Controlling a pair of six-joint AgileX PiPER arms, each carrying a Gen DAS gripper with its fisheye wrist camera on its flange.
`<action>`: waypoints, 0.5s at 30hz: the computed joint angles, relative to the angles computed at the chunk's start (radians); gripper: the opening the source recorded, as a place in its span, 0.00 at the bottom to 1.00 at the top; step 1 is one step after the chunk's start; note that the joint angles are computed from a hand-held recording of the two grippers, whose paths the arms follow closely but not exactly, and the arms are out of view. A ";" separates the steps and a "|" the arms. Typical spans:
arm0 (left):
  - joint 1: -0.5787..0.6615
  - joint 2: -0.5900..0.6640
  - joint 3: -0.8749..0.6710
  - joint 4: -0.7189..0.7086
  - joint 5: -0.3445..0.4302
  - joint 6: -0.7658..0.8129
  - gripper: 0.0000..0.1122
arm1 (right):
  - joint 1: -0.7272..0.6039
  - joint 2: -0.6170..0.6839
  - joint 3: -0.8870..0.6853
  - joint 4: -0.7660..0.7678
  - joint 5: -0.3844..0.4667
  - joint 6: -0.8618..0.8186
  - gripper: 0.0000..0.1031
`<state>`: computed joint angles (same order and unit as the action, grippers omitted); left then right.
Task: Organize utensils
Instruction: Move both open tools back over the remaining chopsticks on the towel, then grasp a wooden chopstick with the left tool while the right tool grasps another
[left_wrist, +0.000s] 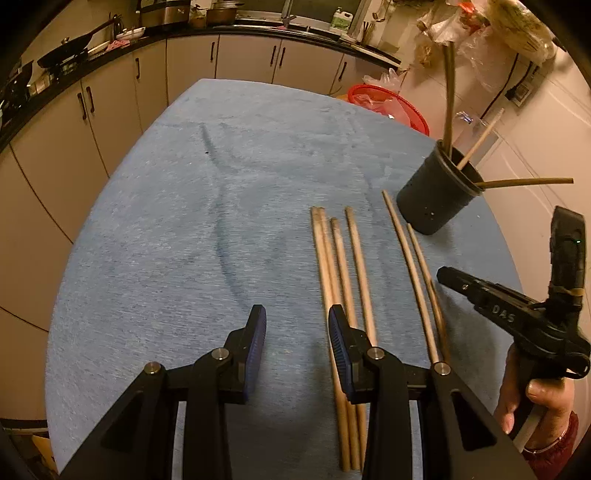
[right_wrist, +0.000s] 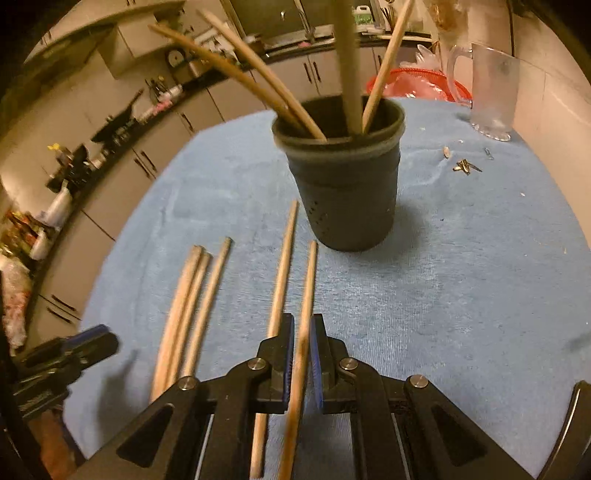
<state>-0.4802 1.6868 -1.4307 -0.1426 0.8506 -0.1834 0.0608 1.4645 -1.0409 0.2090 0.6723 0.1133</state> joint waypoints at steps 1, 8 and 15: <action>0.009 0.004 -0.001 -0.010 0.001 0.012 0.32 | 0.007 0.010 -0.005 -0.009 0.000 0.009 0.10; 0.049 0.062 -0.052 -0.068 0.021 0.072 0.32 | 0.081 0.052 -0.021 -0.162 0.005 0.114 0.10; 0.065 0.173 -0.184 -0.123 0.096 0.107 0.32 | 0.068 -0.052 0.047 -0.103 0.112 0.004 0.09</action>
<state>-0.4148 1.8596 -1.6151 -0.2657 0.9467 -0.0760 0.1290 1.4127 -0.9943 0.1061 0.7838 0.1169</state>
